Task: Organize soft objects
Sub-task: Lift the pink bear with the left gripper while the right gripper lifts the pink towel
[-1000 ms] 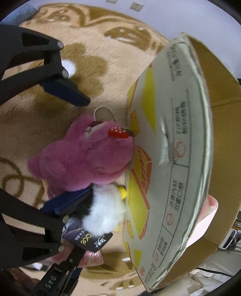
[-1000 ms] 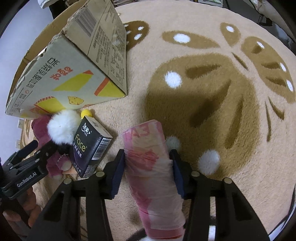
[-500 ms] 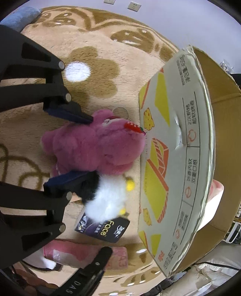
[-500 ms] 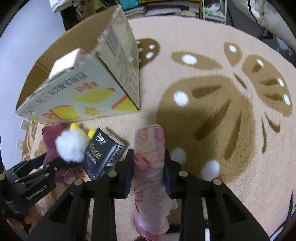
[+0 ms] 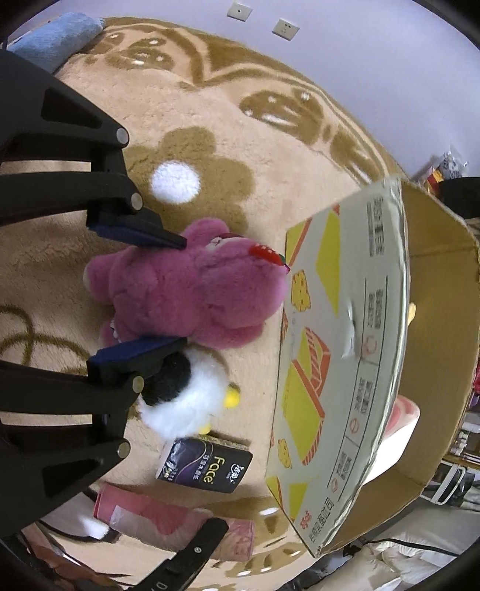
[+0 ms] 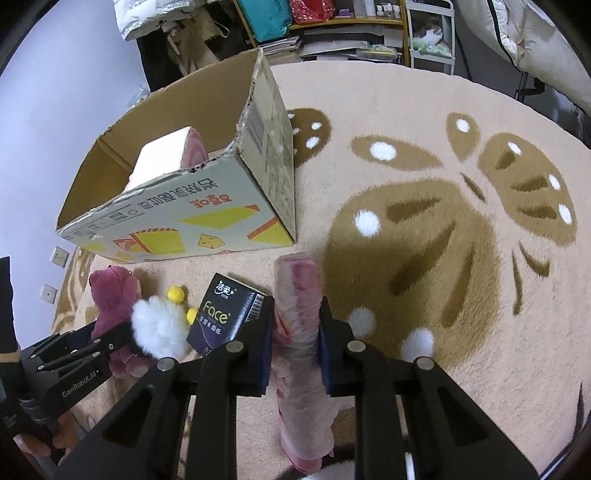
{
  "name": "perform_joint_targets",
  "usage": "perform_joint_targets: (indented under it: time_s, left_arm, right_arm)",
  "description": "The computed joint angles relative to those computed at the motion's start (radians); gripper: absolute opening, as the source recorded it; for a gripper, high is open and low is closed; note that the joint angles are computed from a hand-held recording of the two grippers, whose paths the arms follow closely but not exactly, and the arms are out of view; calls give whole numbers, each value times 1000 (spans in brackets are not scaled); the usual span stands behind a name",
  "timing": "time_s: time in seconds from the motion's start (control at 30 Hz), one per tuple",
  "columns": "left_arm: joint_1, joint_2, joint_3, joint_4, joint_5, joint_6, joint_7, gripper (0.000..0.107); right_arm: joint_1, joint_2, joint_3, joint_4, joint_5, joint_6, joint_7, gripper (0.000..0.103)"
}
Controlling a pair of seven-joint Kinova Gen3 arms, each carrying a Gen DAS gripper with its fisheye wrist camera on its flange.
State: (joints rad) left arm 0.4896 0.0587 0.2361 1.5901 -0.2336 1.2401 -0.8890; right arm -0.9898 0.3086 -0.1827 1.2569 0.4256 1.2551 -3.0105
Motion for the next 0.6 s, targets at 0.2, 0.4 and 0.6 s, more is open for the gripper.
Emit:
perform_joint_targets:
  time_s: [0.2,0.4,0.6]
  left_arm:
    - [-10,-9,1,-16,11,28,-20,45]
    - [-20,19,-13,-39,33,41,-29,47]
    - [-52,5,-34,-20,90,27,-39,52]
  right_arm:
    - [-17,-32,-10,15,24,7,-29,21]
    - [-12,-42,-20,23,29,3,-41,21]
    - [-8,-45,-25,25,31,2,-50,21]
